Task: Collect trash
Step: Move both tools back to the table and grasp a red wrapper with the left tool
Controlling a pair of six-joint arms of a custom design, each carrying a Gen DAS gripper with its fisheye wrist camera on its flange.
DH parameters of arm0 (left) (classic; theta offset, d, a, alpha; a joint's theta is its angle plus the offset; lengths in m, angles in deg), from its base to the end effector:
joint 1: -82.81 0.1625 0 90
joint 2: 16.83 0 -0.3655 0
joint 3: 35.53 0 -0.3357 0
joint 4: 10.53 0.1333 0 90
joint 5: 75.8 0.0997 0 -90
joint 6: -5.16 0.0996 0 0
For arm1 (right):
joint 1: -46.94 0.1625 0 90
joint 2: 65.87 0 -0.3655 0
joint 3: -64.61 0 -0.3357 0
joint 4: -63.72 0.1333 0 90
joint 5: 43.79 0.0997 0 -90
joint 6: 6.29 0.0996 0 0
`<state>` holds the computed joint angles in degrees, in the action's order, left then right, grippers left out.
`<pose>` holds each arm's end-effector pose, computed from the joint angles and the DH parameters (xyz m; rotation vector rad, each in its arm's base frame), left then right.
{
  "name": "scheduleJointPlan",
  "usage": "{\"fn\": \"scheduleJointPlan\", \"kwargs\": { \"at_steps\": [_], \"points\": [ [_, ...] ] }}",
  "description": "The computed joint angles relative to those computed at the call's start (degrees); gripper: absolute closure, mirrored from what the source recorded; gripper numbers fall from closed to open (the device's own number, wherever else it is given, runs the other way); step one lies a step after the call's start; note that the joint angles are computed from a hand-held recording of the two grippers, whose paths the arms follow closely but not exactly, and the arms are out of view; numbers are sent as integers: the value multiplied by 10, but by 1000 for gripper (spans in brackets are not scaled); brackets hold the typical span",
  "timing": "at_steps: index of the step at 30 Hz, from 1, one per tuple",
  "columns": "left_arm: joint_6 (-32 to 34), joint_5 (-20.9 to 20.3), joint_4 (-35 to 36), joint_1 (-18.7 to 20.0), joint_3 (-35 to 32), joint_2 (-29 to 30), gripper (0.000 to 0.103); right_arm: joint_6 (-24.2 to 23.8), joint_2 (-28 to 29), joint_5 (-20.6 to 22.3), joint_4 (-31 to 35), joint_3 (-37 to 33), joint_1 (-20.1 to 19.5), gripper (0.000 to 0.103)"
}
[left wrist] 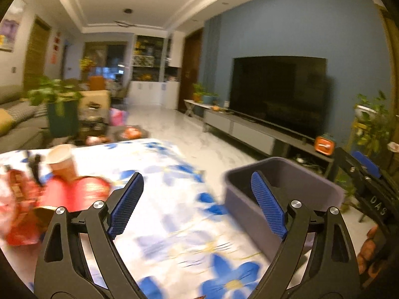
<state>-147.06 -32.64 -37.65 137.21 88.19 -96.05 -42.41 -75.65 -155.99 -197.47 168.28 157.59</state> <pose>-0.0322 -0.3988 0.1708 0.5039 2.0160 -1.5102 0.2480 -0.3867 -0.0334 0.7107 -2.0106 1.6139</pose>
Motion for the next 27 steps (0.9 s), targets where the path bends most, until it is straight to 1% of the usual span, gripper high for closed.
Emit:
{"fn": "scheduleJointPlan", "kwargs": {
  "at_steps": [2, 3, 5, 8, 10, 11, 14, 15, 17, 19, 21, 24, 27],
  "points": [
    [8, -27, -18, -3, 29, -38, 16, 3, 9, 0, 5, -3, 9, 37],
    [14, -39, -28, -5, 42, -56, 16, 5, 12, 1, 10, -4, 13, 37],
    [35, -76, -53, -11, 69, -92, 16, 9, 19, 4, 21, -8, 23, 36],
    [89, -144, -106, -26, 120, -165, 16, 25, 30, 8, 45, -13, 41, 33],
    [121, -172, -128, -33, 146, -210, 16, 30, 37, 14, 61, -17, 51, 31],
    [143, -189, -141, -39, 164, -243, 16, 30, 40, 15, 65, -18, 55, 31],
    [197, -219, -167, -50, 202, -325, 16, 31, 55, 20, 96, -33, 75, 31],
    [212, -230, -167, -53, 214, -363, 16, 32, 60, 21, 103, -38, 81, 31],
    [217, -240, -145, -58, 232, -428, 16, 38, 69, 25, 123, -47, 91, 31],
    [244, -262, -146, -71, 249, -486, 16, 41, 79, 25, 135, -57, 101, 31],
    [256, -271, -133, -73, 255, -527, 16, 44, 86, 28, 150, -65, 108, 31],
    [253, -282, -96, -76, 252, -569, 16, 52, 98, 29, 172, -81, 117, 31],
    [180, -263, -19, -61, 230, -559, 16, 56, 108, 30, 193, -98, 124, 30]
  ]
}}
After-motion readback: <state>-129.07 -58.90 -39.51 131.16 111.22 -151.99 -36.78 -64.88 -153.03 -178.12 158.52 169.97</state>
